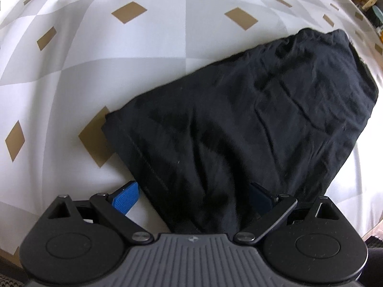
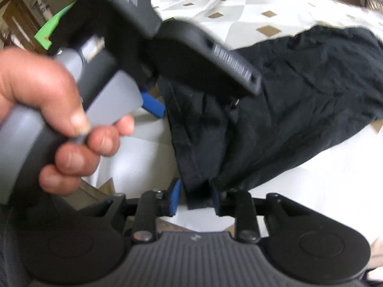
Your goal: Fold clothes
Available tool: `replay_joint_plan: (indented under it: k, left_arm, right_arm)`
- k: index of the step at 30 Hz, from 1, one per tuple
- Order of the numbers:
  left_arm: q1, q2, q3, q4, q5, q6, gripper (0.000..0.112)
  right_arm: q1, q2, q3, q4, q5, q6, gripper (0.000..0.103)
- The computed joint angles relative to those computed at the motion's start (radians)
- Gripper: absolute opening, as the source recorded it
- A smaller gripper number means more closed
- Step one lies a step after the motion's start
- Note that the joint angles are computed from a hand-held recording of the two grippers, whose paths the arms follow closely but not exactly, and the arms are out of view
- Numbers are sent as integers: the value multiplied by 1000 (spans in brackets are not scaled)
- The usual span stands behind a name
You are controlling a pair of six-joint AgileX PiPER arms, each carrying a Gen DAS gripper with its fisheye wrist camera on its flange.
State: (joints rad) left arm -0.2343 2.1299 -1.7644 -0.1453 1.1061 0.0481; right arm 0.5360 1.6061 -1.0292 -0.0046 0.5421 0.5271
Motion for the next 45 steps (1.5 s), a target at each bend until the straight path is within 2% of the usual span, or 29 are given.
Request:
replay_joint_plan:
  k: [7, 11, 16, 24, 29, 33, 39, 42, 45]
  left_arm:
    - [-35, -50, 101, 81, -73, 24, 97]
    - [-42, -91, 179, 100, -126, 29, 98]
    - [-35, -135, 258, 106, -167, 19, 100]
    - [-28, -205, 378, 125, -234, -5, 102]
    - [-28, -241, 436, 152, -256, -38, 103]
    - [-10, -250, 447, 180, -248, -84, 103]
    - [2, -252, 445, 221, -228, -139, 103]
    - [-15, -259, 447, 261, -219, -157, 103]
    - [-35, -292, 471, 290, -254, -161, 102]
  right_arm:
    - [-82, -62, 1, -12, 72, -128, 44]
    - [-128, -80, -17, -22, 126, -223, 47]
    - [-195, -126, -3, 83, 168, -380, 52]
    - [-246, -152, 95, 51, 85, -235, 53]
    - [-234, -144, 101, -83, 80, -116, 56]
    - [-242, -138, 108, -112, 84, -64, 58]
    - [-266, -146, 119, -116, 75, -35, 61]
    - [-300, -144, 115, -68, 65, -84, 61]
    - [-351, -128, 95, 13, 55, -175, 62]
